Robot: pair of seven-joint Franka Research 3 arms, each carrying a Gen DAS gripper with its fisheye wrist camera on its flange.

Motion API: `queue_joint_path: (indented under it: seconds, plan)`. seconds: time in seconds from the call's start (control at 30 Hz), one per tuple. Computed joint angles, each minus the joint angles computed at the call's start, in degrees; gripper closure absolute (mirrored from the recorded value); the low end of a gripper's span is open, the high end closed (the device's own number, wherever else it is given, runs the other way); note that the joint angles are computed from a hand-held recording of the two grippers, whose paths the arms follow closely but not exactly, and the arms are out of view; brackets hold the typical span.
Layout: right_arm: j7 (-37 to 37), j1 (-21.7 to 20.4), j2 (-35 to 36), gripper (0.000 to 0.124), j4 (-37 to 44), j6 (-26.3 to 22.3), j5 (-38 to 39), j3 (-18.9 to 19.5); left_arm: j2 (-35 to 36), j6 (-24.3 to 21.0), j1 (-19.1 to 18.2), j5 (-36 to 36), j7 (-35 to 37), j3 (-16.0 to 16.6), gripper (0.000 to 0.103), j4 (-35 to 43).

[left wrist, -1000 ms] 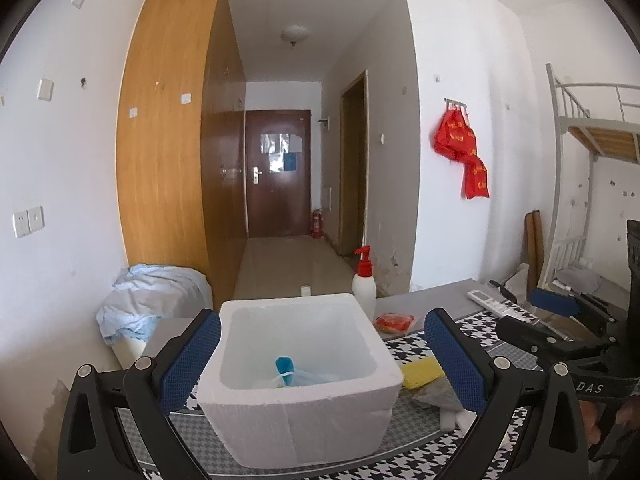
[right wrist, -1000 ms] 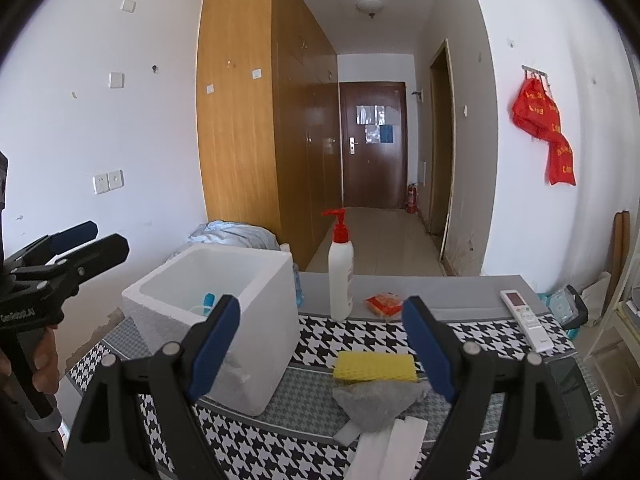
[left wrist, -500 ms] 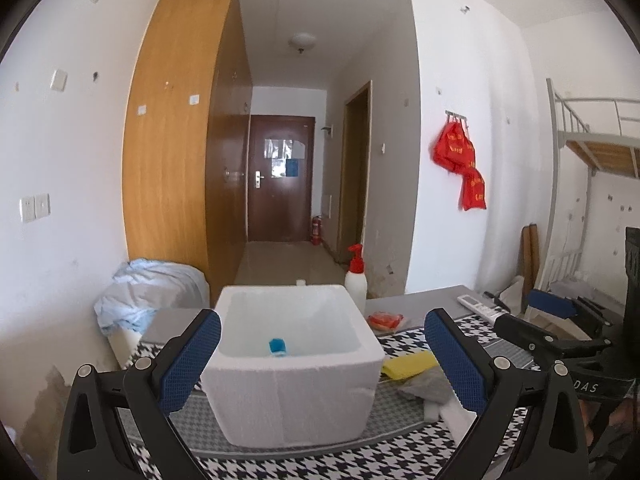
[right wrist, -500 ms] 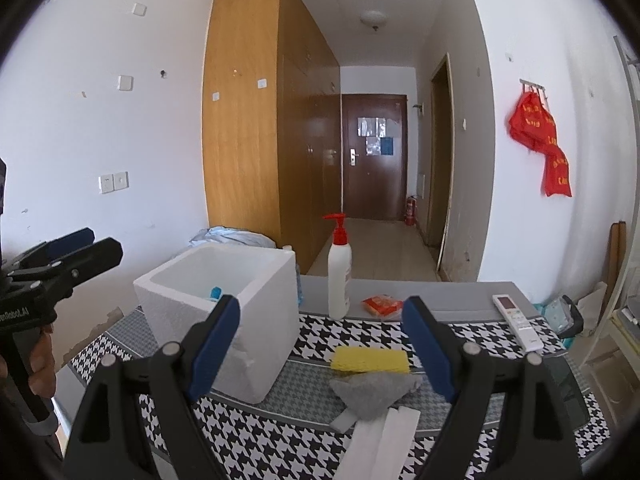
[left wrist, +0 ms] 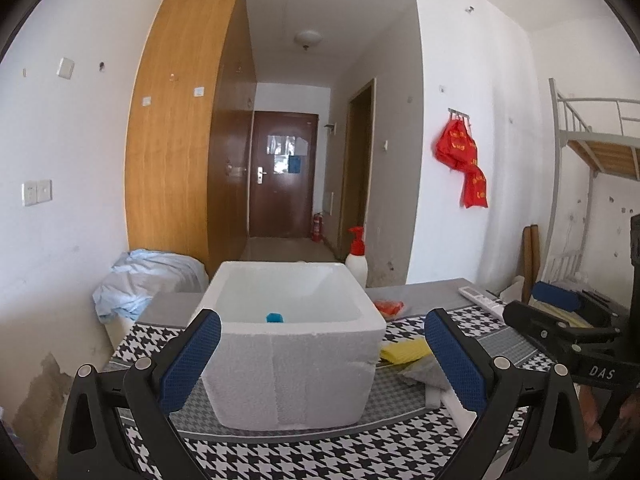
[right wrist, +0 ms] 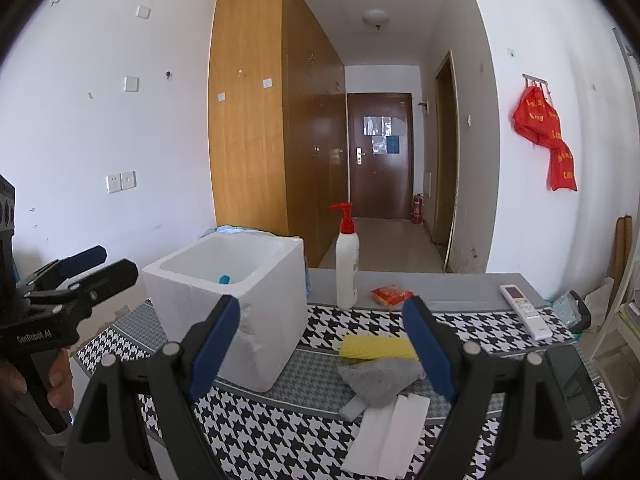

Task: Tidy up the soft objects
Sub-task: 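Withdraw both tools from the foam box back over the table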

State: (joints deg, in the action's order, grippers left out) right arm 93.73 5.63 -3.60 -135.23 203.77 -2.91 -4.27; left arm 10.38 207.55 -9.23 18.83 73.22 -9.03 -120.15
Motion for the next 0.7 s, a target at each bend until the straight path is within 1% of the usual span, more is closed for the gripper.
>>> queue_joint_path:
  seconds: [0.1,0.37,0.53,0.6,0.7]
  plan:
    - [-0.62,-0.05,-0.11,0.037,-0.44,0.24,0.82,0.26,0.13,1.10,0.64,1.45,-1.01,-0.29,0.001,-0.59]
    - [-1.79,-0.16,-0.40,0.037,-1.72,0.39,2.67,0.38,0.55,2.19,0.17,2.14,-0.63,-0.53,0.001,-1.65]
    - [-2.36,-0.28,-0.62,0.037,-2.43,0.37,3.42,0.14,1.24,0.98,1.11,5.74,-3.57,-1.43,0.001,-0.86]
    - [-3.35,-0.44,-0.74,0.037,-2.81,0.37,4.62,0.39,1.57,0.42,1.92,8.34,-5.71,-2.09,0.001,-0.26]
    - [-4.14,-0.59,-0.80,0.037,-3.19,-0.04,5.98,0.44,1.97,0.34,2.06,9.90,-7.41,-2.33,0.001,0.02]
